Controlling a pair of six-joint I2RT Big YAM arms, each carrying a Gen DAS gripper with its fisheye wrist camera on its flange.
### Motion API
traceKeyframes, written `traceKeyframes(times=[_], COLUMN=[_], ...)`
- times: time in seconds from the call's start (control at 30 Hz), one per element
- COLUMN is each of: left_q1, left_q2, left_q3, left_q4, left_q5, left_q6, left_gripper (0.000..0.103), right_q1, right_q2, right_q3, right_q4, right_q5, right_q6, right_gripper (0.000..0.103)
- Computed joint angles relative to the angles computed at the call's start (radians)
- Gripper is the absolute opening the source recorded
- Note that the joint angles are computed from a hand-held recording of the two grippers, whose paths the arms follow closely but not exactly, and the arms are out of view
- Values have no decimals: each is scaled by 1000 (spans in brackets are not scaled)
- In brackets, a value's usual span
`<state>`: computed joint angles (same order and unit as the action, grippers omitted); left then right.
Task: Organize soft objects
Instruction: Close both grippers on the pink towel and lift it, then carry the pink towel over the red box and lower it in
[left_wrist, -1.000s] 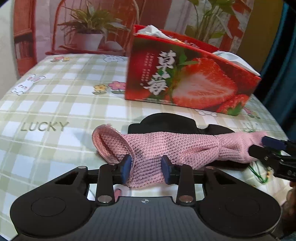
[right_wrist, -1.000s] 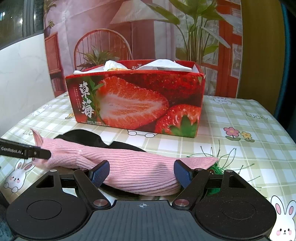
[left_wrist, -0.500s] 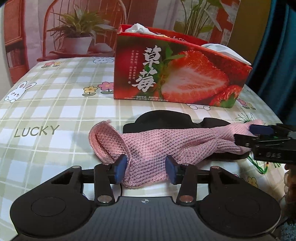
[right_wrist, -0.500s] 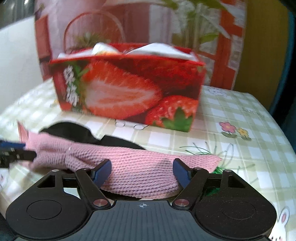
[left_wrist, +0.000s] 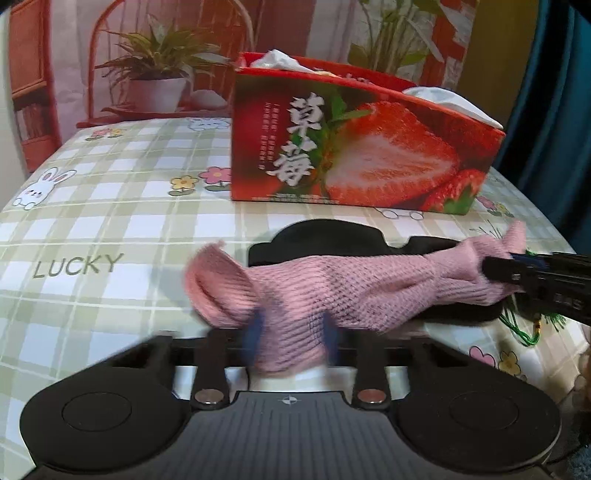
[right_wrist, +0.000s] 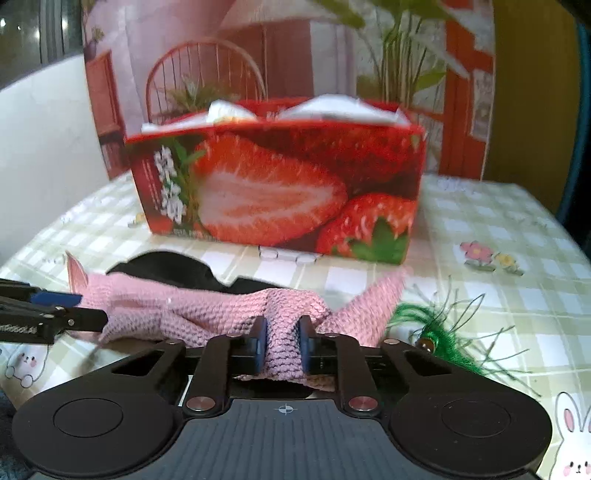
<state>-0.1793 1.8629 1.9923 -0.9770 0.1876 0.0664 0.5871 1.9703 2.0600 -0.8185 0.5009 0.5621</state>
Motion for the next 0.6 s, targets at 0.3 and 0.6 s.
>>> traceKeyframes(times=[0.3,0.6], left_q1=[6,5], left_q2=[-96,-131], left_q3=[-123,-161], left_q4=[233,300], left_q5=[24,69], left_q6=[-42,-68], left_gripper=[16,16], right_q1=[27,20], right_q2=[-89,-118], right_q3=[-134,-180], right_q4=[274,318], right_q5=[94,80], right_q6=[-191,-159], right_gripper=[15,15])
